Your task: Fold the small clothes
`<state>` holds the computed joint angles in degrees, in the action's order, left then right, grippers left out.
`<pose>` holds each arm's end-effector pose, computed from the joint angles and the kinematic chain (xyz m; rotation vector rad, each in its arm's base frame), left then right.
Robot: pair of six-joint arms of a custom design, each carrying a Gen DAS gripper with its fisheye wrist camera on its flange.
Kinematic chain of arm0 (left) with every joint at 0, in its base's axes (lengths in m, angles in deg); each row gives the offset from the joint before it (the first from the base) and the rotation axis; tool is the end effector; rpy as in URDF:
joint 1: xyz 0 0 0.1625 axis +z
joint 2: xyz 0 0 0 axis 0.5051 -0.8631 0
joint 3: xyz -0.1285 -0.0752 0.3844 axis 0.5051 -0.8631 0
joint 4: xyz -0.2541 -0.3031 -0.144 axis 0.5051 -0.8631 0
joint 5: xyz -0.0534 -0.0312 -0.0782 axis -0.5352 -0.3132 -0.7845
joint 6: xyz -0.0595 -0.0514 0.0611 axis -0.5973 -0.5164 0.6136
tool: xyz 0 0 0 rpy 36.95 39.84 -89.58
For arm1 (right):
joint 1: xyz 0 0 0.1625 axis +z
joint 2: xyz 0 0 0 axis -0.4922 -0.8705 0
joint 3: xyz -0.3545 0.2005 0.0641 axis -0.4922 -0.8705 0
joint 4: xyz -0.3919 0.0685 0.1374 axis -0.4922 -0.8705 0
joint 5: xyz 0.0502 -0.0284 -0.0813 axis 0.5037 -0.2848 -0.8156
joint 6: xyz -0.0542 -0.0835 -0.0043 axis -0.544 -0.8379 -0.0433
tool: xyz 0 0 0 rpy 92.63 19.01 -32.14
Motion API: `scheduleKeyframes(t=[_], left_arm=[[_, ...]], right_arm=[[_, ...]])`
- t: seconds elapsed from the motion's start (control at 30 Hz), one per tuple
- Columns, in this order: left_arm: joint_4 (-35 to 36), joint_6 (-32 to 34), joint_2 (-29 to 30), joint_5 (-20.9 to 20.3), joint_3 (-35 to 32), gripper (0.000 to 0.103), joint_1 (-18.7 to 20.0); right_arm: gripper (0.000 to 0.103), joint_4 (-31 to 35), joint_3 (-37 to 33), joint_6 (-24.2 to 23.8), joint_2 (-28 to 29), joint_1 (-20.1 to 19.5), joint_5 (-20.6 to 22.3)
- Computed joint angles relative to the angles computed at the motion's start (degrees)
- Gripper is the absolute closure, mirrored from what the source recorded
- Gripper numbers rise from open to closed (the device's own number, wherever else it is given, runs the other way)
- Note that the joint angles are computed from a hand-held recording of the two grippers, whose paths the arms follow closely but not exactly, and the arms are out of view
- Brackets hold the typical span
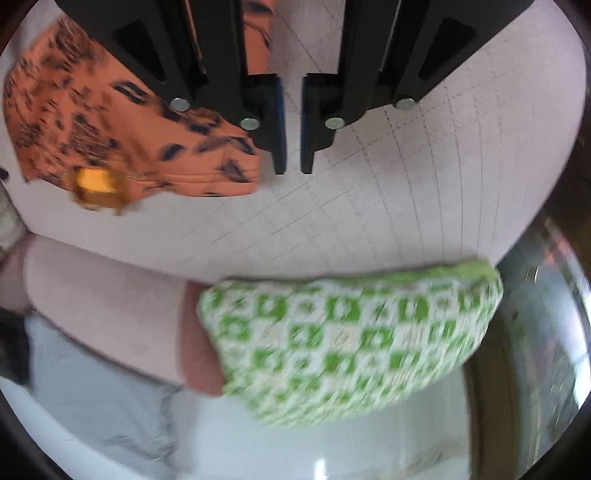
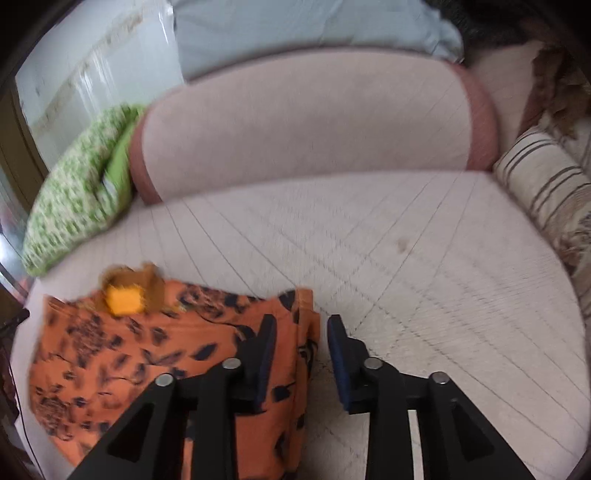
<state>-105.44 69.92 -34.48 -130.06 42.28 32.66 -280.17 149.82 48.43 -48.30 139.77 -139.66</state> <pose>0.0064 -0.4267 0.3905 0.6119 2.2172 -0.9986 0.1966 -0.3522 0.1526 0.0485 -2.2473 1.2106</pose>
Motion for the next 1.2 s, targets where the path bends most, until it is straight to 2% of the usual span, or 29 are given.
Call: scheduleKeyframes(t=[0.1,0.17,0.2,0.23,0.3,0.33,0.37,0.4,0.43,0.47,0.5,0.53,0.57,0.6,0.67,0.73,0.8,0.83,0.9,0.93,0.97,1.0,1.07,1.1,1.13,1.17,1.2], left_arm=[[5.0,1.5,-5.8,-0.6,4.1,0.082,-4.0],[10.9,0.6,-7.6,-3.4,5.6,0.082,-4.9],[13.6,-0.1,-7.9,-5.6,6.0,0.082,-4.8],[14.6,0.0,-7.3,-7.2,6.6,0.082,-4.8],[12.8,0.0,-3.2,-7.3,6.9,0.082,-4.7],[12.5,-1.4,0.1,-6.4,6.2,0.082,-4.2],[12.1,-2.5,3.5,-4.2,5.3,0.081,-3.5],[11.2,-2.3,7.6,-3.2,3.5,0.083,-1.0],[9.5,-3.3,9.4,-4.6,2.4,0.084,0.8],[9.9,-4.4,8.7,-6.2,1.8,0.087,1.3],[12.8,-6.9,7.9,-5.4,1.3,0.087,0.5],[14.8,-8.2,6.6,-4.4,1.5,0.087,-0.8],[15.0,-7.9,5.2,-4.7,1.9,0.087,-1.7],[13.5,-6.1,3.7,-6.0,2.5,0.086,-2.4],[9.5,-3.8,3.3,-5.1,3.2,0.08,-3.6],[8.4,-4.2,6.3,-2.7,1.6,0.079,-3.1],[10.1,-7.1,12.3,4.1,-1.3,0.078,-1.8],[10.6,-7.9,14.9,5.1,-2.9,0.075,-0.2],[7.7,-6.6,15.7,5.1,-2.9,0.075,-0.3],[9.1,-7.5,15.7,6.1,-3.1,0.075,-0.9],[10.4,-8.4,15.2,6.3,-3.3,0.075,-1.6],[10.7,-8.5,14.0,5.7,-2.9,0.075,-2.1],[6.4,-6.5,12.6,5.0,-1.8,0.072,-2.6],[4.4,-5.4,13.3,6.0,-1.9,0.067,-2.2],[4.9,-5.8,15.8,9.5,-2.7,0.066,-1.3],[7.7,-6.9,17.1,11.1,-3.7,0.062,-0.3],[8.8,-6.7,16.9,10.5,-4.3,0.061,-0.1]], right_arm=[[0.028,1.7,2.4,2.5,-2.3,2.4,4.3],[0.028,5.2,4.3,4.6,-3.8,2.8,10.8],[0.028,6.8,5.4,5.7,-4.4,2.3,15.0],[0.028,7.9,6.5,6.6,-4.5,1.1,20.9],[0.028,9.2,7.2,7.0,-3.4,-1.3,27.7],[0.028,12.4,7.0,7.1,-2.8,-2.9,30.7],[0.029,13.5,6.9,6.9,-1.7,-3.7,31.3],[0.03,14.6,6.2,6.1,0.1,-5.6,30.1],[0.037,13.3,6.0,5.8,1.3,-8.2,31.3],[0.039,9.6,7.4,7.2,1.4,-10.8,34.9],[0.04,7.5,8.5,9.3,0.9,-12.1,37.2],[0.038,7.7,8.9,10.5,-0.1,-11.8,37.0],[0.038,9.3,8.5,10.4,-0.8,-10.4,34.8],[0.038,10.8,8.0,9.9,-1.4,-8.4,31.9],[0.038,12.3,7.4,8.2,-2.7,-5.9,29.6],[0.037,10.9,6.8,8.2,-3.6,-6.7,31.4],[0.036,10.8,5.8,7.8,-4.5,-8.0,32.9],[0.033,11.5,4.8,7.3,-4.7,-9.1,33.6],[0.033,15.9,1.6,7.4,-4.4,-11.7,31.9],[0.033,16.8,0.7,9.5,-4.2,-14.3,33.2],[0.033,15.4,1.8,10.8,-4.9,-16.4,36.9],[0.033,14.4,2.5,12.3,-5.4,-17.2,38.8],[0.033,13.0,3.3,11.9,-6.2,-15.7,38.5],[0.03,11.9,3.3,9.8,-5.9,-14.5,36.6],[0.029,12.2,2.7,8.7,-5.2,-14.7,34.1],[0.03,13.0,2.7,9.9,-5.1,-16.1,34.1],[0.03,11.7,3.2,12.6,-4.8,-17.8,36.5]])
